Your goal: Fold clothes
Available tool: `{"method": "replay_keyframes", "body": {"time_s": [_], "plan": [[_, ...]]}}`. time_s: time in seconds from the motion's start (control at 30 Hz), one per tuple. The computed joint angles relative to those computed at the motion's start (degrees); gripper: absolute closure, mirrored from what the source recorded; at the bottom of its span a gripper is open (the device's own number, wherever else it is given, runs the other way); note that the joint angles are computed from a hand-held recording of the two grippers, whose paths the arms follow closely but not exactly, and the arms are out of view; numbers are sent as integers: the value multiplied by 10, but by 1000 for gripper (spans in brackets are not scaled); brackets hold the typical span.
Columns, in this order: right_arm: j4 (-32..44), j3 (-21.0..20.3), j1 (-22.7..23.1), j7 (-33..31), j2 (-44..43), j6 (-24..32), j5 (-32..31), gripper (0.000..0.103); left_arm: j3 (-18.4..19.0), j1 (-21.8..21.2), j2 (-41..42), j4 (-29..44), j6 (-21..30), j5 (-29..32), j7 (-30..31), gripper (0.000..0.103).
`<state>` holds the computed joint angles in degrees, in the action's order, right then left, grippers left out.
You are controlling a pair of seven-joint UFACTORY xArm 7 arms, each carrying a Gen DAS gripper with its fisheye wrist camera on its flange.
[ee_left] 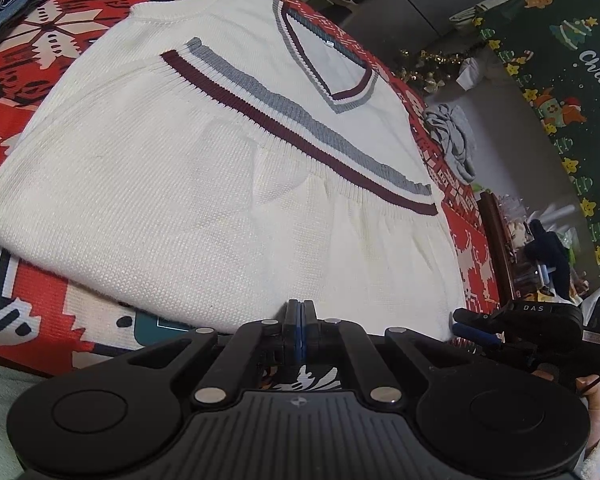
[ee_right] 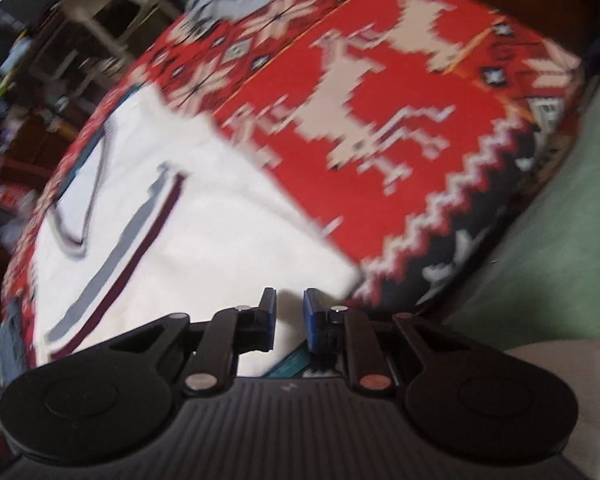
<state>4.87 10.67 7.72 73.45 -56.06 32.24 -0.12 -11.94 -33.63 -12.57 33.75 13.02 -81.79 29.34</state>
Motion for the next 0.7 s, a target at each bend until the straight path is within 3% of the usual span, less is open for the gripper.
{"method": "replay_keyframes", "body": {"time_s": [0.13, 0.23, 0.27, 0.37, 0.43, 0.5, 0.57, 0.63, 0.7], "plan": [[-18, 17, -28, 41, -34, 4, -8, 87, 1, 0, 1, 1, 0, -13, 11, 100], [-39, 3, -17, 37, -62, -22, -9, 83, 1, 3, 2, 2, 4, -27, 22, 100], [-54, -24, 2, 14, -72, -57, -1, 82, 0, 4, 3, 3, 5, -32, 25, 100], [-87, -169, 95, -128, -63, -169, 45, 79, -4, 7, 2, 2, 7, -43, 33, 100], [-77, -203, 127, -176, -40, -181, 62, 77, -6, 9, 1, 1, 7, -46, 35, 100], [-54, -183, 125, -185, -4, -159, 67, 70, -9, 10, 1, 2, 5, -44, 33, 100], [-36, -173, 123, -194, 26, -142, 77, 70, -10, 10, 2, 2, 3, -40, 29, 100], [-31, -133, 103, -185, 29, -133, 79, 69, -10, 10, 3, 3, 3, -38, 29, 100], [-23, -70, 68, -158, 21, -110, 71, 60, -10, 10, 3, 3, 2, -38, 31, 100]]}}
